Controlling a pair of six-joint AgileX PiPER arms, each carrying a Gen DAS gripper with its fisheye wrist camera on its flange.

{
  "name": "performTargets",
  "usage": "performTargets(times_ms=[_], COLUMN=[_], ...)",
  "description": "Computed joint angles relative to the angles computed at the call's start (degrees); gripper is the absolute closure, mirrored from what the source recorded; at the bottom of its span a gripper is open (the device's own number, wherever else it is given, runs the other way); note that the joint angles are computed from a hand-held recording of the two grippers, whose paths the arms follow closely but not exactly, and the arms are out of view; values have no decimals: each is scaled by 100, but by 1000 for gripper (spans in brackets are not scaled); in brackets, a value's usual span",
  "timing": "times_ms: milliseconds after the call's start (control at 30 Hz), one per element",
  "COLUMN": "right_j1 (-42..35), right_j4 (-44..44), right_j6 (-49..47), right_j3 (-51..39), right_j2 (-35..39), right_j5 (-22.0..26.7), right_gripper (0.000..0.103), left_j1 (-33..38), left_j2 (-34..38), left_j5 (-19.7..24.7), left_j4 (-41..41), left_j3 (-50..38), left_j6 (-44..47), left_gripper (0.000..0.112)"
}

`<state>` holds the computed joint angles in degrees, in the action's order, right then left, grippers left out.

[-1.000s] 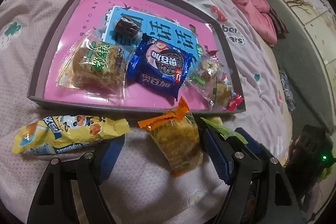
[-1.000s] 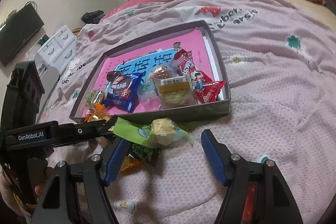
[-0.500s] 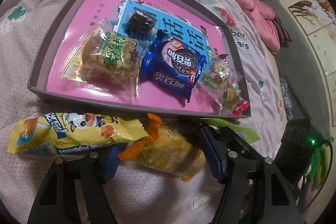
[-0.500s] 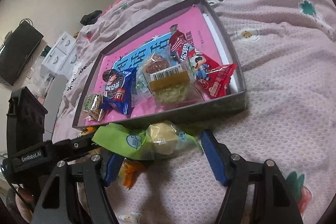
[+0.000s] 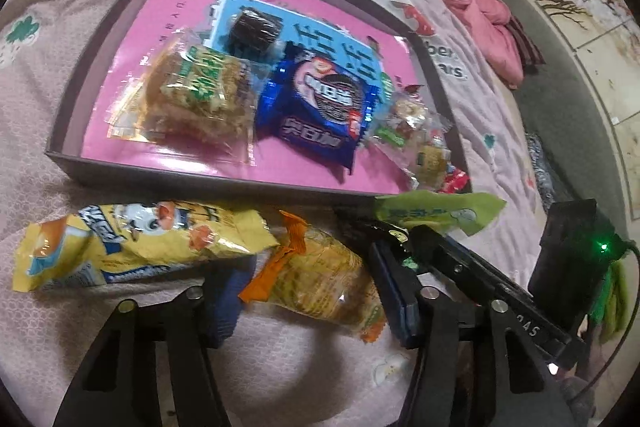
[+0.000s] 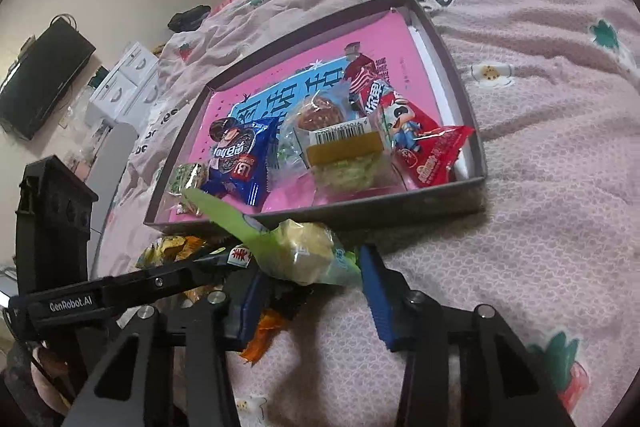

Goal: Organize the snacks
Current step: 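Grasp the orange-wrapped pastry with the left tool while the right tool grasps the clear green cake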

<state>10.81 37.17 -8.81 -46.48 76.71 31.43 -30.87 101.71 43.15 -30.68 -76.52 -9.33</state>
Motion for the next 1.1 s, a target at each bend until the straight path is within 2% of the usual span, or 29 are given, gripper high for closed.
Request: performTargets(times_ms=[100, 167, 367, 467, 567, 700, 967, 1033, 1100], right_j1=[-159, -379, -519, -378, -134, -95, -1250, -1285, -1197], right_j4=[341, 912, 1601, 1377, 852, 562, 1793, 1756, 1619], right_j6=[-249, -746, -1429, -1252, -864, -572, -1141, -1111, -1010], right_j3=[68, 128, -3, -29, -76, -17, 688, 714, 691], right_j2=[-15, 34, 453, 421, 282, 52, -408, -534, -673], right_j5=[43, 163, 359, 215, 27, 14, 589, 540, 426], right_gripper=[58, 58, 54, 55, 60, 61, 62, 62, 62], left_j1=[19, 49, 136, 124, 41, -12, 23, 14, 21], left_j2=[-68, -118, -137, -89, -28, -42, -162, -229, -289], left_j5=[-112, -148, -8, -13, -30, -27, 130, 168, 232], left_j4=[-268, -480, -1040, -1219, -1065, -909, -944, -944, -964], left_j3=[139, 254, 417, 457, 391, 374, 415, 447, 463], left_j6=[282, 474, 1084, 1298, 1263, 1158, 1197, 1233, 1250], left_gripper=[59, 59, 60, 59, 59, 62, 72, 80, 81])
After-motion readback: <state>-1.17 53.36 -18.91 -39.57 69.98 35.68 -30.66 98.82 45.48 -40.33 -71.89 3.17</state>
